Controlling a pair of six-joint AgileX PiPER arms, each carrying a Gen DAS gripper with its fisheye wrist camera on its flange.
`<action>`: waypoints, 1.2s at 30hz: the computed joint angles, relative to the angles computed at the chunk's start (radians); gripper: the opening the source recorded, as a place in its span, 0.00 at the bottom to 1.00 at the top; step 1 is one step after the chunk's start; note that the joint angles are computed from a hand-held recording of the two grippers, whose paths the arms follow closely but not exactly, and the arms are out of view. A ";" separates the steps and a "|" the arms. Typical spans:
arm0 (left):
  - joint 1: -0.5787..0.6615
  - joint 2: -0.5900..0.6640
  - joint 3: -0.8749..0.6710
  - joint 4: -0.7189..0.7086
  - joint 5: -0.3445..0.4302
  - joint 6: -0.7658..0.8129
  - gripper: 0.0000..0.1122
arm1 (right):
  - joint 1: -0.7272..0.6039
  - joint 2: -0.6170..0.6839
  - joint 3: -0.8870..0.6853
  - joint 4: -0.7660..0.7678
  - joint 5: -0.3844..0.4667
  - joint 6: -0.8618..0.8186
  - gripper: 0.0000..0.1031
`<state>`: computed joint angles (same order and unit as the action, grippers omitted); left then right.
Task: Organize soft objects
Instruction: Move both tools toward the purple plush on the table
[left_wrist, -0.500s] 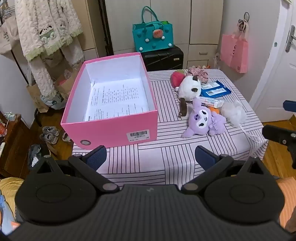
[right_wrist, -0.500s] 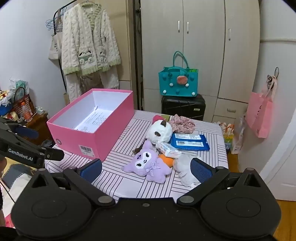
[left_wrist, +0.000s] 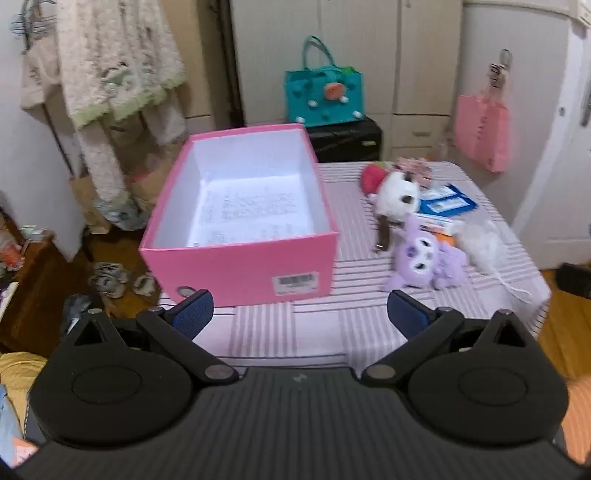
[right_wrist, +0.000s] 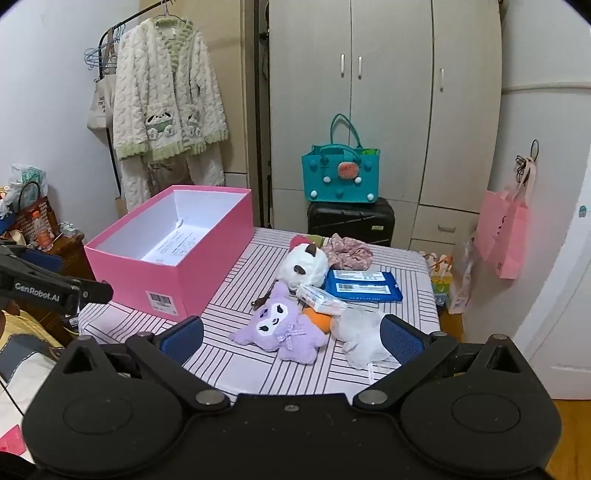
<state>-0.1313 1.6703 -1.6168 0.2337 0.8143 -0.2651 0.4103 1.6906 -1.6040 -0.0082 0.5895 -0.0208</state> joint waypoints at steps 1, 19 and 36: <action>0.009 0.002 0.001 -0.012 0.000 0.005 0.90 | -0.005 0.003 0.004 0.014 -0.010 -0.021 1.00; -0.021 -0.047 0.103 0.056 -0.078 -0.056 0.92 | 0.003 -0.026 0.153 -0.028 -0.170 0.084 1.00; -0.054 -0.056 0.251 0.226 -0.226 -0.245 0.92 | 0.093 -0.044 0.317 -0.540 -0.308 0.639 1.00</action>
